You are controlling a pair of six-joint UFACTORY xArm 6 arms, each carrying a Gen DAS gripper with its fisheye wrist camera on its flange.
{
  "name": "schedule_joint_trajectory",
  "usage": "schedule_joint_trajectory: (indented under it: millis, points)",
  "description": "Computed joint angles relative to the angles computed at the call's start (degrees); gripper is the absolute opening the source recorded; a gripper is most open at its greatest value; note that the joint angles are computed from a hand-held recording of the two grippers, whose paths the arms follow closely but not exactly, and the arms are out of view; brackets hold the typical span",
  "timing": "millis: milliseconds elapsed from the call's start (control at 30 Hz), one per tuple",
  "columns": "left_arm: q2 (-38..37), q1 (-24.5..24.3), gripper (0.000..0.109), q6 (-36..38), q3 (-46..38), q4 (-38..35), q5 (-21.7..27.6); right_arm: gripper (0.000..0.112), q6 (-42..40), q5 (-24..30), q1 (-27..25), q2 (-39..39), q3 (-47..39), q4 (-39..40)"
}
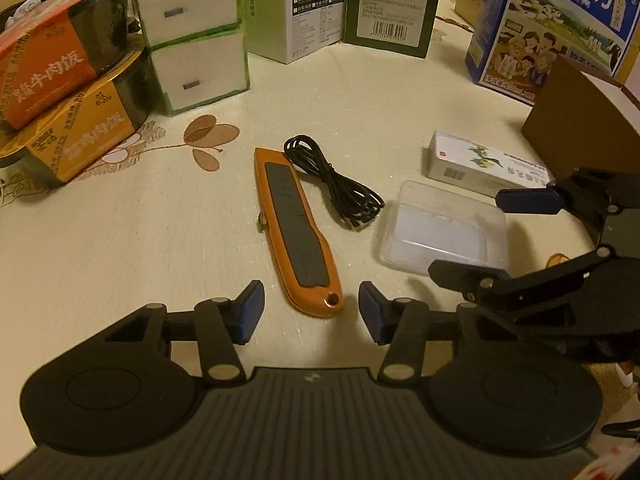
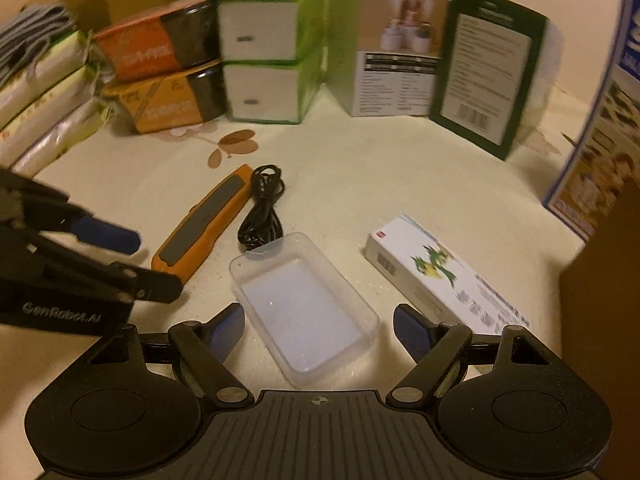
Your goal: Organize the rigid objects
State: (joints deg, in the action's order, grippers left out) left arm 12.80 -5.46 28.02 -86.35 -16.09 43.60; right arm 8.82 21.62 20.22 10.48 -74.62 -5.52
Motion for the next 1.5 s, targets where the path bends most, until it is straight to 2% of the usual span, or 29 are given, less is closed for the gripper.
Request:
schedule_joint_trajectory:
  millis: [333, 500, 667, 800, 933, 1233, 1500]
  points:
    - [4.40, -0.19, 0.044, 1.01, -4.56, -0.12, 0.99, 0.077, -8.09, 0.83, 0.29, 3.07, -3.25, 4.63]
    - [5.91, -0.22, 0.037, 1.18, -6.51, -0.43, 1.66, 0.055, -10.24, 1.62, 0.44, 3.57, -4.13, 5.46]
    - [6.70, 0.15, 0.036, 1.67, -7.91, -1.30, 3.16, 0.054, -8.89, 3.46, 0.56, 3.14, -4.37, 4.76]
    - [5.86, 0.51, 0.029, 0.04, -7.53, 0.44, 4.08, 0.054, -2.16, 5.94, 0.87, 1.21, -3.21, 2.02]
    - [3.26, 1.46, 0.028, -0.37, -5.53, 1.38, 6.80, 0.054, 7.58, 8.55, 1.60, -2.72, 0.18, -2.24]
    - [-11.47, 2.50, 0.028, 2.88, 13.22, -0.47, 2.50, 0.054, 30.25, 7.68, 4.06, -14.76, 14.08, -14.85]
    - [-22.59, 4.08, 0.028, 4.90, 24.43, -1.97, 3.66, 0.054, 36.32, 9.84, 7.13, -23.20, 21.96, -17.59]
